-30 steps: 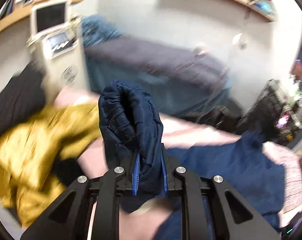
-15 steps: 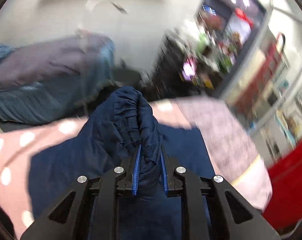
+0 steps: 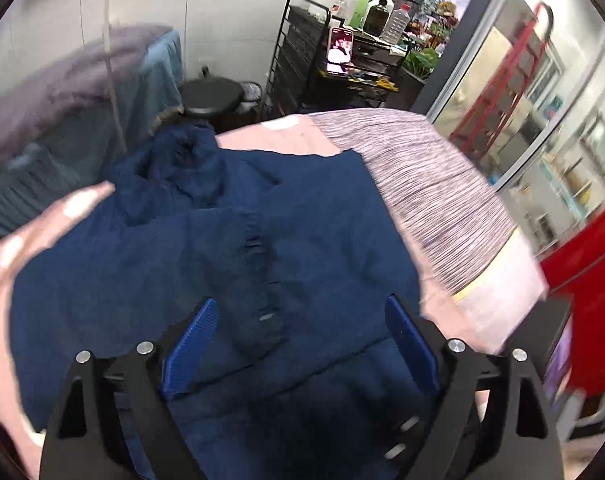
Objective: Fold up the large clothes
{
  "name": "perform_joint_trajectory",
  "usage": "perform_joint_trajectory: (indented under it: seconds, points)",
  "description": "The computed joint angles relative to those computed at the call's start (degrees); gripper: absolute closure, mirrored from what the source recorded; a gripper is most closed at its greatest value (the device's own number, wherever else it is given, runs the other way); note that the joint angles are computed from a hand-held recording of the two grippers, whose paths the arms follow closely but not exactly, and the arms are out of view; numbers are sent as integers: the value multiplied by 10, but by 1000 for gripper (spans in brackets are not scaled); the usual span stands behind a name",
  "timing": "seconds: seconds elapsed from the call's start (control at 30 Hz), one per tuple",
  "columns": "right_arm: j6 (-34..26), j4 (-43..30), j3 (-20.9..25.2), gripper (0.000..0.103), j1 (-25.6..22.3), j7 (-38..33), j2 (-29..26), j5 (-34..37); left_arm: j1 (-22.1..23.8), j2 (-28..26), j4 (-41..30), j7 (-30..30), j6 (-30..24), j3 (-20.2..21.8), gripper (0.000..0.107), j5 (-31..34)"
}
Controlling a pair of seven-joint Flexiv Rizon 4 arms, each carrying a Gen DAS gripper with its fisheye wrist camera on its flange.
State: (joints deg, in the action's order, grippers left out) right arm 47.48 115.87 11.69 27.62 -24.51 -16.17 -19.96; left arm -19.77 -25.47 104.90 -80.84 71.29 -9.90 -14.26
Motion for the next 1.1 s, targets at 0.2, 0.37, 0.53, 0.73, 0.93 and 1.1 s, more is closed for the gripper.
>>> perform_joint_trajectory:
  seconds: [0.2, 0.37, 0.53, 0.73, 0.93, 1.1]
  points:
    - [35, -32, -11, 6, -4, -23, -24, -18, -19, 41, 57, -106, -6, 106, 23, 111]
    - [71, -90, -16, 6, 0, -53, -67, -12, 9, 71, 98, -193, -21, 152, 23, 184]
    - [71, -170, -8, 6, 10, -116, -119, 7, 50, 80, 95, -237, -21, 156, 24, 213]
    - [22, -269, -12, 6, 44, -172, -184, 16, 80, 28, 45, -189, -46, 118, 23, 184]
    - [-107, -328, -8, 6, 43, -217, -238, 61, 56, -31, -2, -194, -109, 131, 16, 211]
    - [-118, -334, -14, 5, 45, -230, -260, 83, 37, -65, -28, -197, -117, 150, 9, 247]
